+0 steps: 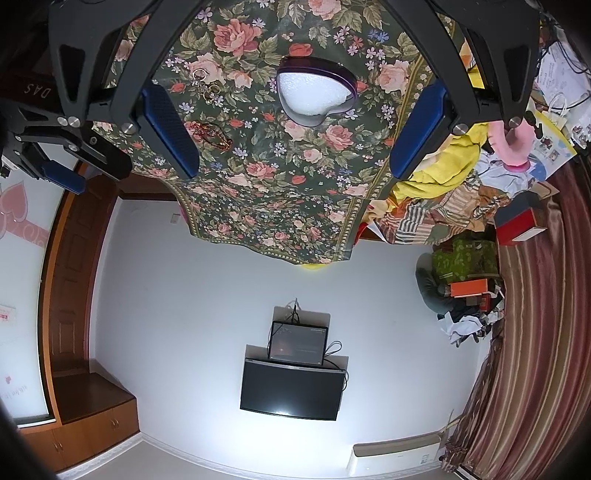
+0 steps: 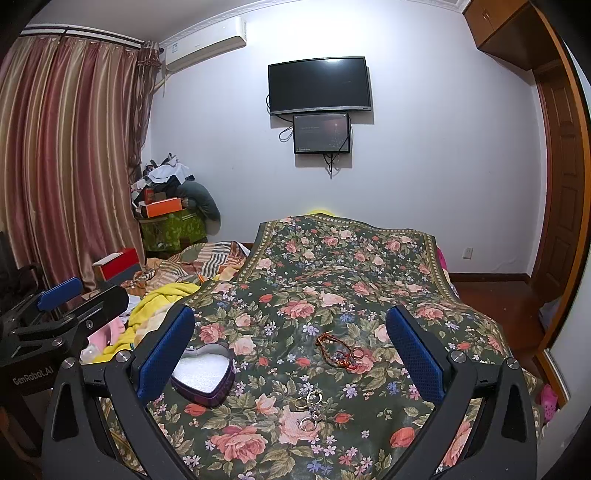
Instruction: Organize jewelry
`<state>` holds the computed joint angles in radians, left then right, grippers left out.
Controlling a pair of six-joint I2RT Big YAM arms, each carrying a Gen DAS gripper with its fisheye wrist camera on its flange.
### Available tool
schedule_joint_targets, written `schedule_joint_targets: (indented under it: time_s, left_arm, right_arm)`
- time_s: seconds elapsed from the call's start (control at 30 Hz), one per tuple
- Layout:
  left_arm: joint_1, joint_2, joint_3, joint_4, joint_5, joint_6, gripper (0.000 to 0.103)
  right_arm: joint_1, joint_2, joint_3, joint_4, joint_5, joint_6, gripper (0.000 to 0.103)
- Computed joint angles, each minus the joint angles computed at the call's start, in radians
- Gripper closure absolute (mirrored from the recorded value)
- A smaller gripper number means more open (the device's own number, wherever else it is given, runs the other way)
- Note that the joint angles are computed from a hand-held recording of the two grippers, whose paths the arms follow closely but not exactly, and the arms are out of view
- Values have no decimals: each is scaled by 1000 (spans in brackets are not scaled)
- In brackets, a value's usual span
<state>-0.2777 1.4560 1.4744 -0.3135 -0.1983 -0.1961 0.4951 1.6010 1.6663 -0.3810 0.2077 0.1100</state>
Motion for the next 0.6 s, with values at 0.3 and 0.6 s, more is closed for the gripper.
schedule_joint_targets:
  time_s: [0.3, 0.6]
  left_arm:
    - [0, 0, 0, 0, 0, 0, 0]
    - [0, 1, 2, -1, 0, 0, 0]
  right_arm:
    - [3, 1, 1, -2, 2, 3, 0]
    - [4, 2, -5, 5, 2, 4, 0]
